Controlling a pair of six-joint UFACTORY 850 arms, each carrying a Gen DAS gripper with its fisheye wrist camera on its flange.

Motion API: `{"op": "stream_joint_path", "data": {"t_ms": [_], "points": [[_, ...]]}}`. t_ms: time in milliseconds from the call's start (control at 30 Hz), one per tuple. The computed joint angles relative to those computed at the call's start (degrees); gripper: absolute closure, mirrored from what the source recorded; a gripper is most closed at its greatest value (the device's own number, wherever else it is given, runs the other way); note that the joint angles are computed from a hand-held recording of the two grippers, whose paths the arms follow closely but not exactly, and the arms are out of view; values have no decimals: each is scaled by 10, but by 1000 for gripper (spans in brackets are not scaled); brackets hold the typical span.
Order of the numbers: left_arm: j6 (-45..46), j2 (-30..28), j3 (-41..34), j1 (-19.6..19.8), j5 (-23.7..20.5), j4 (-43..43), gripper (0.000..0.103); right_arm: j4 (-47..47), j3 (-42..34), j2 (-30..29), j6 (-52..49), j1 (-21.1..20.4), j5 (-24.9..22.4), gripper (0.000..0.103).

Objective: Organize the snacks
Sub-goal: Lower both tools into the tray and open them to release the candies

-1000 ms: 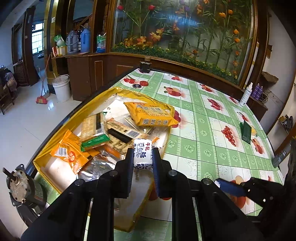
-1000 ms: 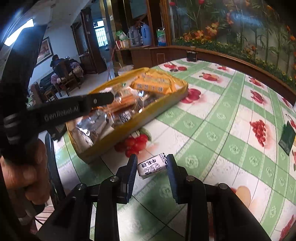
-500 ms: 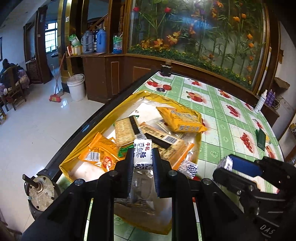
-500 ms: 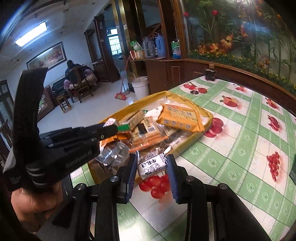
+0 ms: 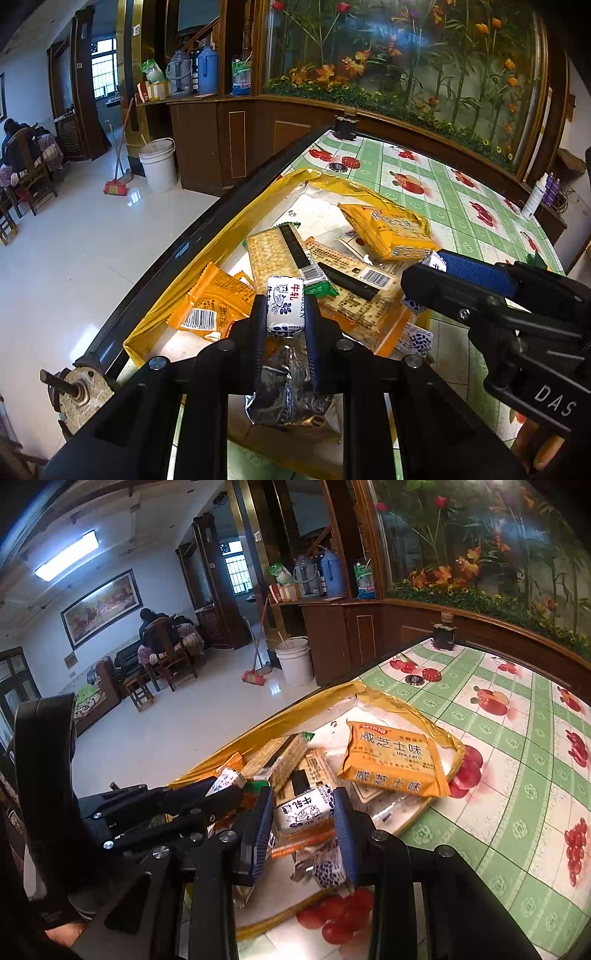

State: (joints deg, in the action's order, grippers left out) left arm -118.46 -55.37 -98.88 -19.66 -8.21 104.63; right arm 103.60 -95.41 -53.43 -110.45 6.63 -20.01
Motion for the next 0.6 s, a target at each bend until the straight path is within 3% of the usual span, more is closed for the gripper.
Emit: {"op": "stream_joint_path", "data": {"t_ms": [367, 600], "points": [[221, -31, -51, 1, -14, -206, 86, -101, -76, -46, 120, 0, 5, 70], [273, -40, -66, 1, -20, -252, 86, -137, -100, -61, 159, -1, 4, 70]]}}
